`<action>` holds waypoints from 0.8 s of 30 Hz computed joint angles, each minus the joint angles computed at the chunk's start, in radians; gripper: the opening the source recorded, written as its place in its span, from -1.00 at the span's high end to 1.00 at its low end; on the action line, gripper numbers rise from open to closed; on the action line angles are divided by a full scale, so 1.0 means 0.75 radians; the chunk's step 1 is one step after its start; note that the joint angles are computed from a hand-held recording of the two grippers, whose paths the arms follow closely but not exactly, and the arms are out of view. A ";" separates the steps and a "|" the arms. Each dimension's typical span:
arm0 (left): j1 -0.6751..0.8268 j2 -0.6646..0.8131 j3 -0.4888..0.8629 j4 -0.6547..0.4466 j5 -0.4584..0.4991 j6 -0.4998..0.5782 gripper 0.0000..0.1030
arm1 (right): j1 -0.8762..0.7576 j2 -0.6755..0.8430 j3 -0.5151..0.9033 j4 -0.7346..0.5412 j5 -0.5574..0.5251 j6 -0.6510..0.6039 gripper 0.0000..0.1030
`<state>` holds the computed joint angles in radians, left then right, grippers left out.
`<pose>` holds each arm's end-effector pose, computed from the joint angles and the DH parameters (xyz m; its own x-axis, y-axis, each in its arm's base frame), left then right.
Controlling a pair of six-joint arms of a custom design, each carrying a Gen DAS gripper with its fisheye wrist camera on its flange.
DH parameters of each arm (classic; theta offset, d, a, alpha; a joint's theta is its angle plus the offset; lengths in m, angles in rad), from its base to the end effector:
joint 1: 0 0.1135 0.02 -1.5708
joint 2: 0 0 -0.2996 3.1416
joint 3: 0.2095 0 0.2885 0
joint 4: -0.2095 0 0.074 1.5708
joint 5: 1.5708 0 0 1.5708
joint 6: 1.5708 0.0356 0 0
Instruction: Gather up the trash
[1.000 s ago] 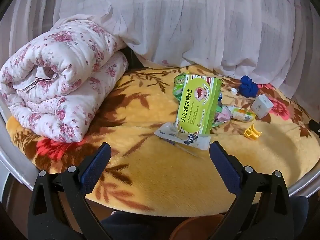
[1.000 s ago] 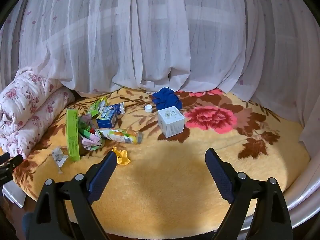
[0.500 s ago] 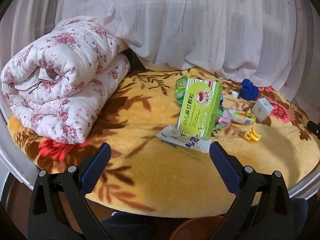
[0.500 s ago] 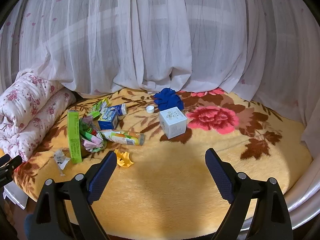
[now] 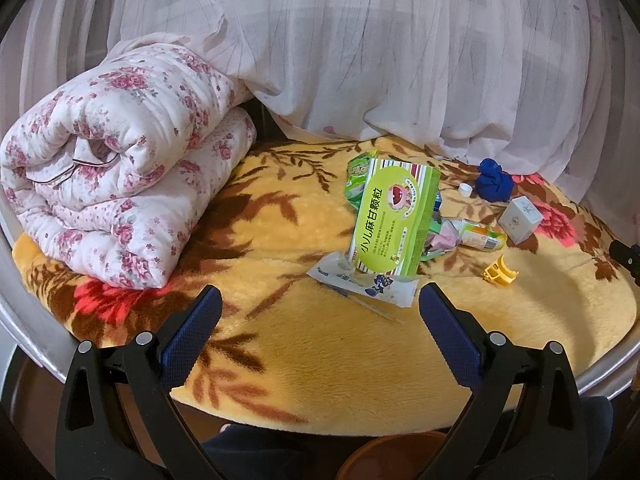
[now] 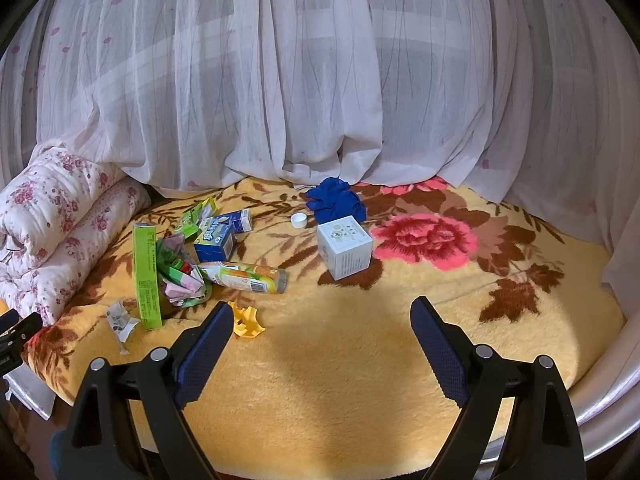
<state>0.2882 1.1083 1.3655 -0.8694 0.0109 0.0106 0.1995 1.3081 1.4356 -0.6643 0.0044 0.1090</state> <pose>0.2241 0.0660 0.4485 -0.5539 -0.1531 -0.8184 -0.2698 0.9629 0.0024 0.3026 0.0610 0.4422 -0.5194 0.0060 -0.8545 -0.1388 0.9861 0.0912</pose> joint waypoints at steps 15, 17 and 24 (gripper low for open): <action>0.005 0.002 -0.003 -0.004 0.014 0.001 -0.87 | -0.009 0.005 0.003 0.007 -0.010 0.005 -0.72; 0.011 0.003 -0.004 -0.004 0.031 -0.005 -0.87 | -0.007 0.001 0.002 0.004 -0.007 0.001 -0.72; 0.022 0.012 -0.012 0.004 0.045 0.007 -0.87 | -0.003 0.010 0.009 -0.002 0.003 0.001 -0.72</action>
